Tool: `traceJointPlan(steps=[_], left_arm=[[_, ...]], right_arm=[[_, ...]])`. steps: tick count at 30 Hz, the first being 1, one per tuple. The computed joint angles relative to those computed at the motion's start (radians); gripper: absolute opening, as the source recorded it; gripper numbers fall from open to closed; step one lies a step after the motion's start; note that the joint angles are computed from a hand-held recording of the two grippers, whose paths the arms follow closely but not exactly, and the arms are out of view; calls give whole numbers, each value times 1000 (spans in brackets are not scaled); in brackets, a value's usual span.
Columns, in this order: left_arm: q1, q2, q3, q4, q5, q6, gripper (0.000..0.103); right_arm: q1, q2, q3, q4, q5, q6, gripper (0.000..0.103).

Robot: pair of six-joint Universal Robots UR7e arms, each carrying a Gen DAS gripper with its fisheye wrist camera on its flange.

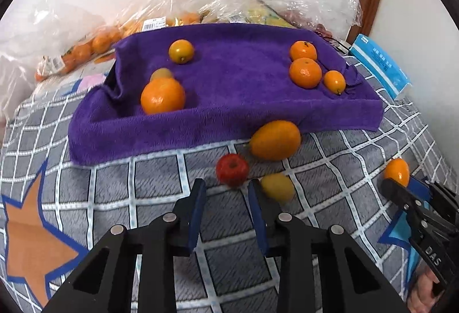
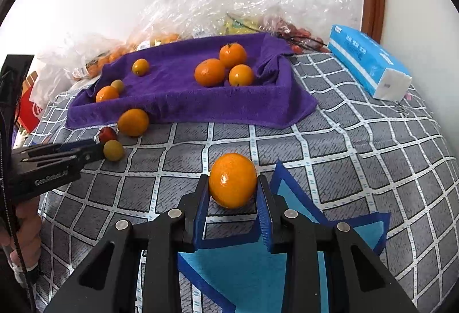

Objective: Organize fruits
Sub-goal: 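Grasp an orange with the right tool while the left tool grasps the red apple, then lift the held orange and red apple and carry them over the towel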

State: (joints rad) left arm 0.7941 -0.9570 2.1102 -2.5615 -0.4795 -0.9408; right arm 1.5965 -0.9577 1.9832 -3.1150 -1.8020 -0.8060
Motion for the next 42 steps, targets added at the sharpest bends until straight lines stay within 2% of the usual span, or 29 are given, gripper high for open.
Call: traceJointPlan(steps=[2, 7, 10, 12, 14, 19, 21, 24, 33, 38, 42], left_arm=[[3, 9, -10, 13, 15, 2, 30], [13, 33, -21, -52, 29, 50, 30], [13, 49, -24, -77, 49, 88, 23], [16, 52, -10, -173, 26, 158, 23], [18, 50, 6, -251, 9, 192, 23], [26, 42, 72, -537, -58, 298, 23], [30, 42, 86, -606, -81, 328, 23], [26, 50, 89, -637, -78, 349, 23], [-13, 69, 97, -672, -4, 388, 23], [-19, 63, 106, -707, -3, 401, 23], [-26, 61, 113, -748, 2, 417, 23]], right_arm=[[-1, -1, 1, 3, 5, -4, 32], [-2, 1, -3, 8, -1, 5, 32], [0, 3, -6, 14, -6, 7, 32], [0, 5, -10, 23, -8, 7, 32], [0, 7, -14, 30, -7, 7, 32], [0, 7, -12, 24, -5, 3, 32], [2, 10, -10, 12, -10, 0, 32], [3, 9, -3, -7, -12, -5, 32], [-5, -13, 23, -36, 27, -17, 32], [2, -13, 36, -80, 16, -14, 32], [14, -24, 29, -46, 27, 14, 32]])
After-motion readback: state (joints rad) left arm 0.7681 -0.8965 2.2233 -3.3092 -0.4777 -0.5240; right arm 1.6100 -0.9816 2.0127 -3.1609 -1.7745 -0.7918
